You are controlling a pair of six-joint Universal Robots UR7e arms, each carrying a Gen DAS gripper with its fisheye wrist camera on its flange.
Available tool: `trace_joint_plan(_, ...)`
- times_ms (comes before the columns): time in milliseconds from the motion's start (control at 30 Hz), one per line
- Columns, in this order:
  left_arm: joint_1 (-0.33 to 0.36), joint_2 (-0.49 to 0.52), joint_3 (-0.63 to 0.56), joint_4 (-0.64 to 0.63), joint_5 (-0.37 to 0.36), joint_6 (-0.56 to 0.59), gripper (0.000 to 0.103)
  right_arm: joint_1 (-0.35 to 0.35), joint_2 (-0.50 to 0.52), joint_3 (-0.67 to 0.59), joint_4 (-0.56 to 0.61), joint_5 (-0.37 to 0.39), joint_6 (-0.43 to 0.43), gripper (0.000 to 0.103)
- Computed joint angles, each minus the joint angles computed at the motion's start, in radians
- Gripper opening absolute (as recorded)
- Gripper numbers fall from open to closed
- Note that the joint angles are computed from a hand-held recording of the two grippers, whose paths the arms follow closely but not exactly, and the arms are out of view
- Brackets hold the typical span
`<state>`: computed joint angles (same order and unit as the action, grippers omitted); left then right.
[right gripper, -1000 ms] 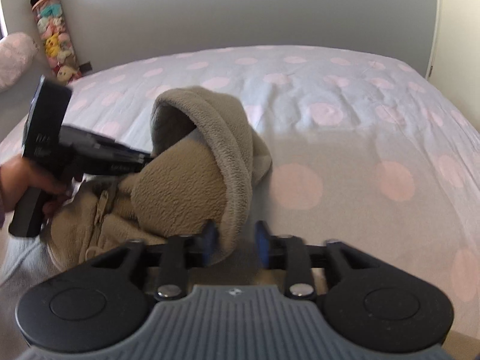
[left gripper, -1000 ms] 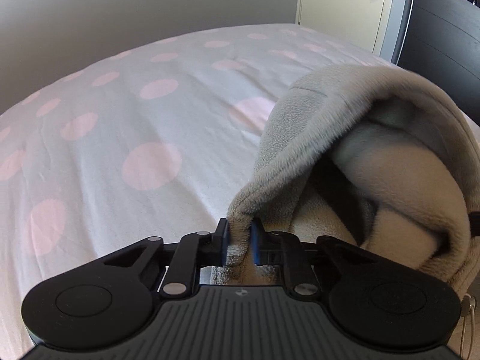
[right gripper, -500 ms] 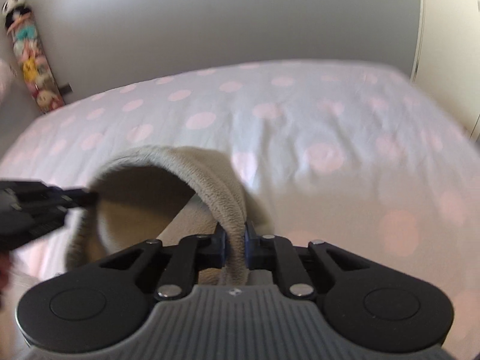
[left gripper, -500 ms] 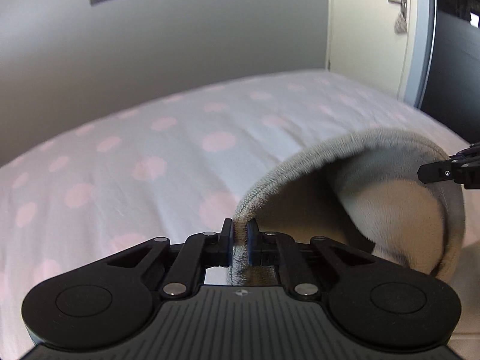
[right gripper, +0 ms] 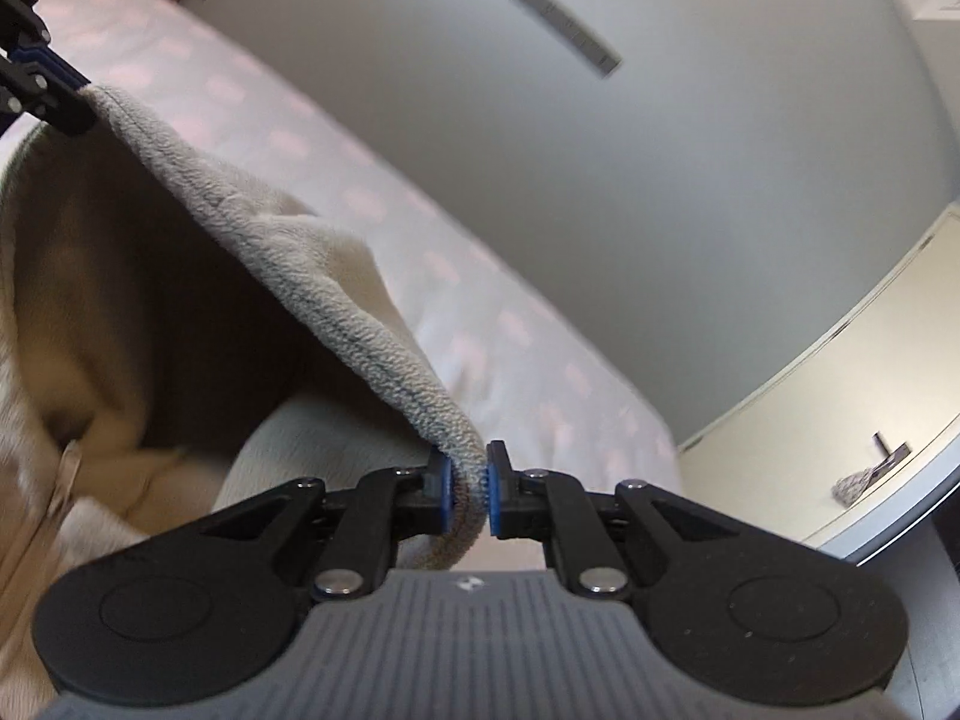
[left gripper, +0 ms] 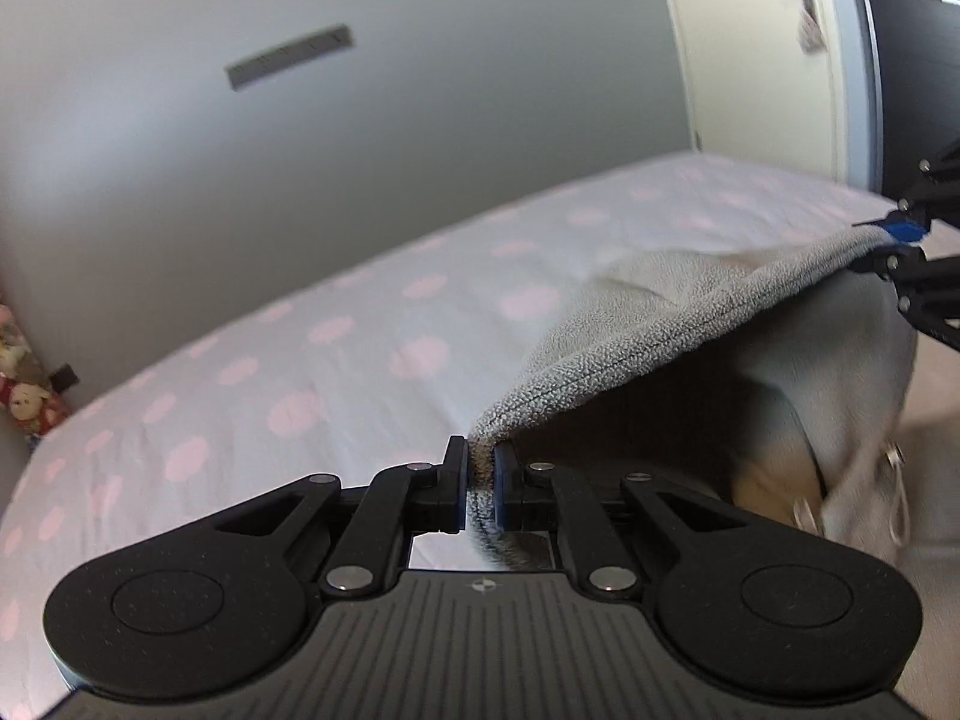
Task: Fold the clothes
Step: 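Grasp the hood rim with both grippers and lift it, then lay the hood flat on the bed and open both grippers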
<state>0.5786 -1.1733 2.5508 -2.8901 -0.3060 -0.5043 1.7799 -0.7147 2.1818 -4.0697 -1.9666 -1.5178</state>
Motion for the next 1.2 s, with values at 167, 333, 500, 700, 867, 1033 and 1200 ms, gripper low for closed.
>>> trace_joint_plan(167,0.064,0.048,0.002,0.005,-0.119,0.013,0.007,-0.079,-0.022,0.049,0.088,-0.025,0.021,0.012)
trace_joint_plan(333,0.110,0.047,0.025,-0.078,-0.228,0.074,0.012,-0.141,-0.045,0.090,0.174,-0.010,0.041,0.013)
trace_joint_plan(500,0.102,-0.113,0.099,-0.142,-0.283,0.110,0.036,-0.173,-0.221,0.122,0.394,0.066,0.229,0.047)
trace_joint_plan(700,0.080,-0.374,0.125,0.236,-0.335,-0.029,0.045,-0.243,-0.437,0.177,0.584,0.157,0.336,0.055)
trace_joint_plan(867,0.113,-0.389,0.135,0.274,-0.441,-0.035,0.053,-0.282,-0.421,0.112,0.675,0.143,0.405,0.055)
trace_joint_plan(1033,0.148,-0.256,0.148,0.082,-0.485,0.018,0.060,-0.321,-0.377,0.049,0.789,0.200,0.440,0.074)
trace_joint_plan(1200,0.136,-0.116,0.173,-0.114,-0.451,0.033,0.061,-0.324,-0.305,0.011,0.843,0.140,0.389,0.077)
